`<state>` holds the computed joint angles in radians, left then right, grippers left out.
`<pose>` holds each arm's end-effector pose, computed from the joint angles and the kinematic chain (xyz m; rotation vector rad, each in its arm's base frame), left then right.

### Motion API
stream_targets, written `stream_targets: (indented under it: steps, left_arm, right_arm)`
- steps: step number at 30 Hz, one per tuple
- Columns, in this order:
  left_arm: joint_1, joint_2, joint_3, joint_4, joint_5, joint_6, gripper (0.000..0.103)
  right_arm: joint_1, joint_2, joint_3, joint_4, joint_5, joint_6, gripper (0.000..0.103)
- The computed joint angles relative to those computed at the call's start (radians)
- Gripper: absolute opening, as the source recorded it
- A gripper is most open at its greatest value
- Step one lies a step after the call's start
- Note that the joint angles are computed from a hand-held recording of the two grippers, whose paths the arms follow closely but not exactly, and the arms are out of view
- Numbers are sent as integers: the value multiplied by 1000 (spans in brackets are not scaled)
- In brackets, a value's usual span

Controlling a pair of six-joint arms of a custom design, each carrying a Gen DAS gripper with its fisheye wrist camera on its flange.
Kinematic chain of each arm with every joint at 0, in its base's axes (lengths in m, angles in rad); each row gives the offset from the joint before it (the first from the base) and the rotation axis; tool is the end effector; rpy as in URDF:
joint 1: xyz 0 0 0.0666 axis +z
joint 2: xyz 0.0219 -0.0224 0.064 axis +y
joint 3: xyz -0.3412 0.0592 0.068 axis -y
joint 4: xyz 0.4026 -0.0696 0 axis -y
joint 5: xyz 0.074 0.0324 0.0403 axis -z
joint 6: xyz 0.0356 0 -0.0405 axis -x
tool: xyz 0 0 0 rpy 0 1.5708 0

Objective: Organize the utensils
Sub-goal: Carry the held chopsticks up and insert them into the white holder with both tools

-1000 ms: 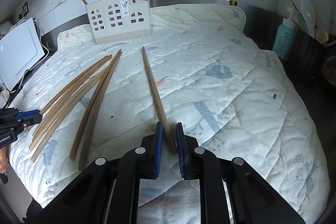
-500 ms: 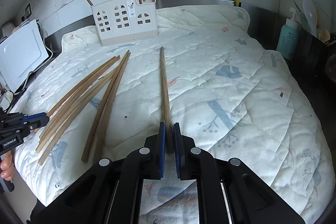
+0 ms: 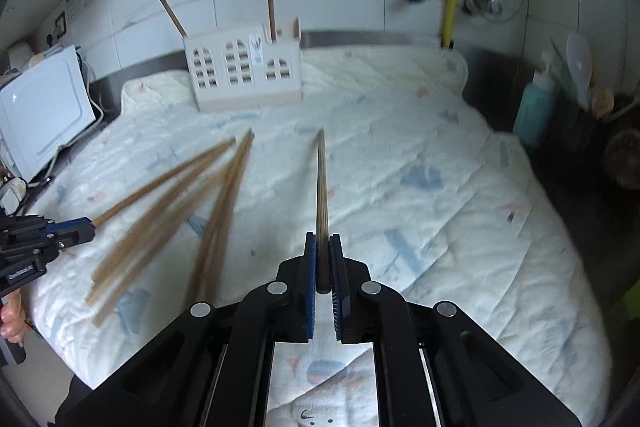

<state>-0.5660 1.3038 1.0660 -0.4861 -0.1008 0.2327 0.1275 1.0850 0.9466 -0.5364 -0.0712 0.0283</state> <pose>0.3989 -0.2497 0.3102 0.3311 2.2845 -0.2972 0.4033 0.0538 0.3400 -0.2132 2.2368 0.1334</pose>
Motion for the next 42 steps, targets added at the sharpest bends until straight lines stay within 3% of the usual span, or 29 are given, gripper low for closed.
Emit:
stream_targets:
  steps: [6, 13, 28, 36, 42]
  left_arm:
    - [18, -23, 34, 6, 4, -27, 6]
    - [46, -11, 80, 13, 23, -41, 6]
    - [83, 46, 239, -15, 33, -99, 5]
    - [97, 83, 342, -34, 33, -141, 5]
    - [106, 116, 428, -41, 24, -171, 5]
  right_arm:
    - [-11, -35, 88, -14, -23, 32, 6]
    - [-25, 63, 282, -102, -100, 62, 6]
    - [-18, 391, 809, -245, -156, 74, 6]
    - [12, 590, 1110, -308, -140, 51, 6]
    - [32, 720, 1265, -365, -118, 55, 6]
